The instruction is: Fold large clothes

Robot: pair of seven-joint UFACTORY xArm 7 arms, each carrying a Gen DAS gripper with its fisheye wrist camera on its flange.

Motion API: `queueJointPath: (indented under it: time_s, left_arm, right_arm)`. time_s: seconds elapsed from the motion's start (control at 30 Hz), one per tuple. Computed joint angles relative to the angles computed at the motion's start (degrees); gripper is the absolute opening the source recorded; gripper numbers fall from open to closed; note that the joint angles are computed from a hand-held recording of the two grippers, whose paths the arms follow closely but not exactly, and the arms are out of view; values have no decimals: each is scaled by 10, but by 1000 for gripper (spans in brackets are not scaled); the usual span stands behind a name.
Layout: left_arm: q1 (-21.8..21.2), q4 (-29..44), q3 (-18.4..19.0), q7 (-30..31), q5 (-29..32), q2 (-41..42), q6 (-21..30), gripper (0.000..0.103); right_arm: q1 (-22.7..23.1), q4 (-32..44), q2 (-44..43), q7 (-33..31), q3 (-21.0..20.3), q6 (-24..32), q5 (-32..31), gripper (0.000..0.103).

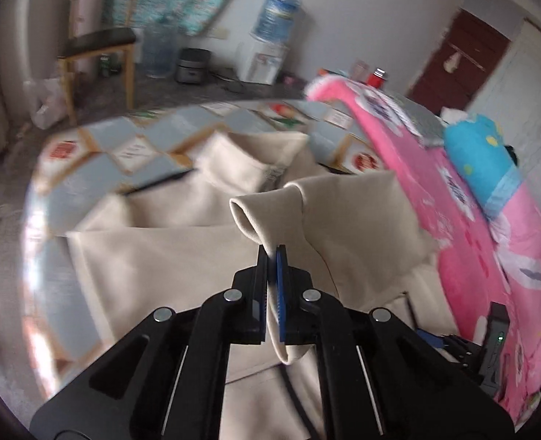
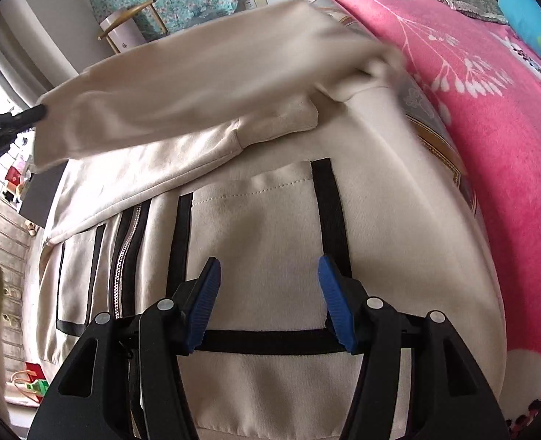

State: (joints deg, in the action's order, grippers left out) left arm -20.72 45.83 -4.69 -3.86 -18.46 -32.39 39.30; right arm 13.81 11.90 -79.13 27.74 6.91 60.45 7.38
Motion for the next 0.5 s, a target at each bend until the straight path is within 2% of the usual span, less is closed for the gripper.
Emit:
queueJointPath:
  time_s: [0.13, 0.2, 0.3, 0.37, 0.43, 0.5]
  left_arm:
    - [41, -7, 26, -8, 24, -5, 53, 4]
    - [50, -16, 50, 2, 8, 9, 73, 4]
    - [63, -43, 68, 20, -23, 11, 76, 5]
    - [64, -57, 79, 33, -51, 6, 78, 15]
    - [69, -70, 72, 36, -57, -1, 74, 32]
    - [77, -74, 59, 30, -44, -3, 79, 35]
  right_arm:
    - [1, 2, 8, 7, 12, -4, -3, 55]
    - [3, 4, 14, 16, 18, -7, -3, 55]
    - [6, 9, 20, 27, 22, -5, -4, 55]
    - [7, 11, 21, 30, 20, -1, -7, 55]
    - [9, 14, 22, 31, 21, 2, -10, 55]
    - [6, 21, 29, 35, 28, 9, -17, 55]
